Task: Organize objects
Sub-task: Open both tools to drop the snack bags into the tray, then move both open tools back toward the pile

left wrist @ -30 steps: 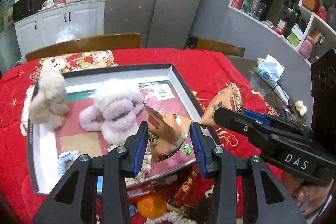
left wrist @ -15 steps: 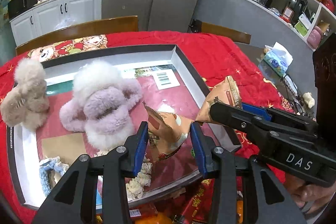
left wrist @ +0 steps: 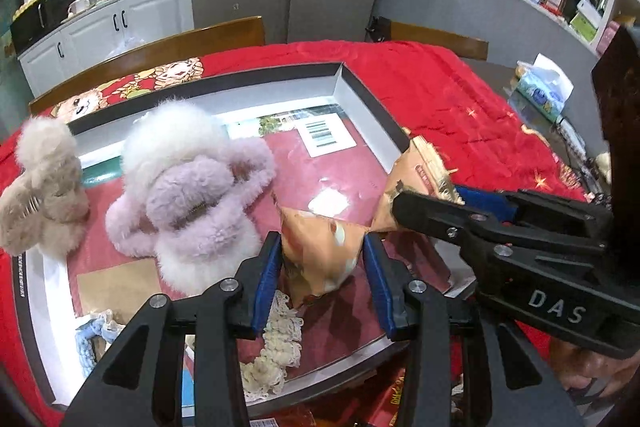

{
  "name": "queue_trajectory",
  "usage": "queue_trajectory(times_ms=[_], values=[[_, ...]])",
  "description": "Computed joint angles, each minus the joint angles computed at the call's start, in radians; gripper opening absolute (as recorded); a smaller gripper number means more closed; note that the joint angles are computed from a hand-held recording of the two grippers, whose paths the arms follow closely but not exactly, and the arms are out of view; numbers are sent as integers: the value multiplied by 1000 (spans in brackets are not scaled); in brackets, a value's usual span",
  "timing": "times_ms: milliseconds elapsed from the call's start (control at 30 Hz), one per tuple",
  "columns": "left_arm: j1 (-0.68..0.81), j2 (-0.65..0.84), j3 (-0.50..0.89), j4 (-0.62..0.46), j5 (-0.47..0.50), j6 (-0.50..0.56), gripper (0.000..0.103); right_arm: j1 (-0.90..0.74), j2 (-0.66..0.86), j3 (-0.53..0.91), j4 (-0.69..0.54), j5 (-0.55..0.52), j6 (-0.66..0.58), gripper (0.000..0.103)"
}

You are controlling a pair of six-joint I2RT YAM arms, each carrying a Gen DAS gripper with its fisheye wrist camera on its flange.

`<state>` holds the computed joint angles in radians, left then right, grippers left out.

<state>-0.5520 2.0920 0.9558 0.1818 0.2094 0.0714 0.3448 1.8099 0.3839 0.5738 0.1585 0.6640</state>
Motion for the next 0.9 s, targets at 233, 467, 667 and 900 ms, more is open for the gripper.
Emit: queue_trajectory(times_ms=[233,467,667,900], values=[[9,3,14,-16,-4,-17,96,-1,-2,21,-34,-8,-23,31],[24,-83,-40,-3,-4,-19,102,14,-98,-5,-88,36,-20,55],[53,-201,-92,-10,15,-36,102,17,-281,-66,-133,33,7,85],[81,-389,-188,-34,44,-40,103,113,-529,-69,-330,115,33,86]])
